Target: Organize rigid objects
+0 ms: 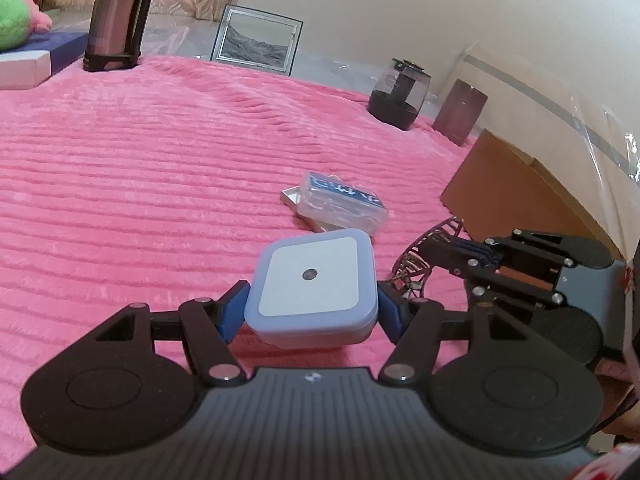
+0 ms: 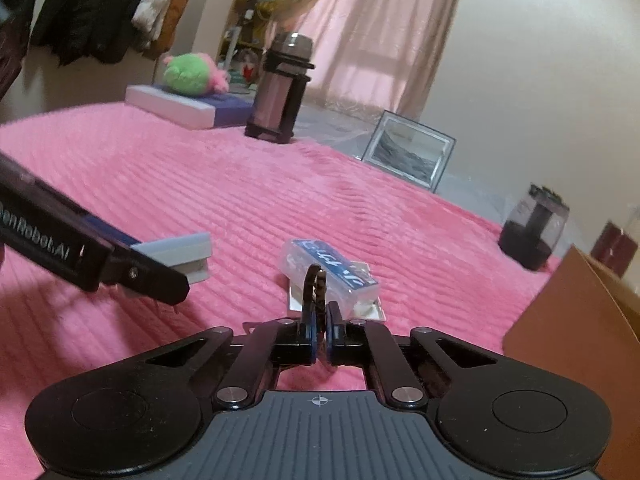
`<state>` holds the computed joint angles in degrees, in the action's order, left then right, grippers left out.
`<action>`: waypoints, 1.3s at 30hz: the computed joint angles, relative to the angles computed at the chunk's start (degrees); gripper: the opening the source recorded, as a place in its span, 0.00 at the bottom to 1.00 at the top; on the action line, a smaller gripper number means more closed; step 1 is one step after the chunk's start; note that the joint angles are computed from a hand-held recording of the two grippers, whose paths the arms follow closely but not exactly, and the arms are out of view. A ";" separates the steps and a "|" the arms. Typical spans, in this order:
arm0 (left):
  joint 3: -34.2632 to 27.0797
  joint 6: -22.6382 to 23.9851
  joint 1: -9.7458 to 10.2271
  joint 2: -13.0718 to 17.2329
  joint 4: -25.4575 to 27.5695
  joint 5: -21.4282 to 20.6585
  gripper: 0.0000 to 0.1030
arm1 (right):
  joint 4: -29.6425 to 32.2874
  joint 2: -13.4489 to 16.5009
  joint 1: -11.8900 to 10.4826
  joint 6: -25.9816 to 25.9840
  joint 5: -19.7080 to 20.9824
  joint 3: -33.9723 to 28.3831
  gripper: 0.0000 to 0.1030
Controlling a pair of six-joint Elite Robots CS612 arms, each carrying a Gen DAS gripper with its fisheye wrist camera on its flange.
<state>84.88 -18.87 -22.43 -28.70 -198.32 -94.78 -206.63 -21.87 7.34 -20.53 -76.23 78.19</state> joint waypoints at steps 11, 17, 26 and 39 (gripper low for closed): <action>6.64 0.63 -2.55 -4.10 -2.44 3.82 0.60 | -2.38 -5.81 -1.44 10.36 1.21 9.20 0.00; 9.85 0.89 -3.98 -6.31 -3.78 5.92 0.60 | -3.78 -8.95 -2.42 15.24 2.60 14.11 0.00; 13.41 1.07 -5.86 -8.71 -5.71 8.07 0.60 | -6.45 -12.48 -3.69 18.64 4.53 19.87 0.00; 15.88 2.94 -8.44 -10.68 -7.10 10.37 0.60 | -10.10 -15.87 -5.44 18.68 6.23 26.12 0.00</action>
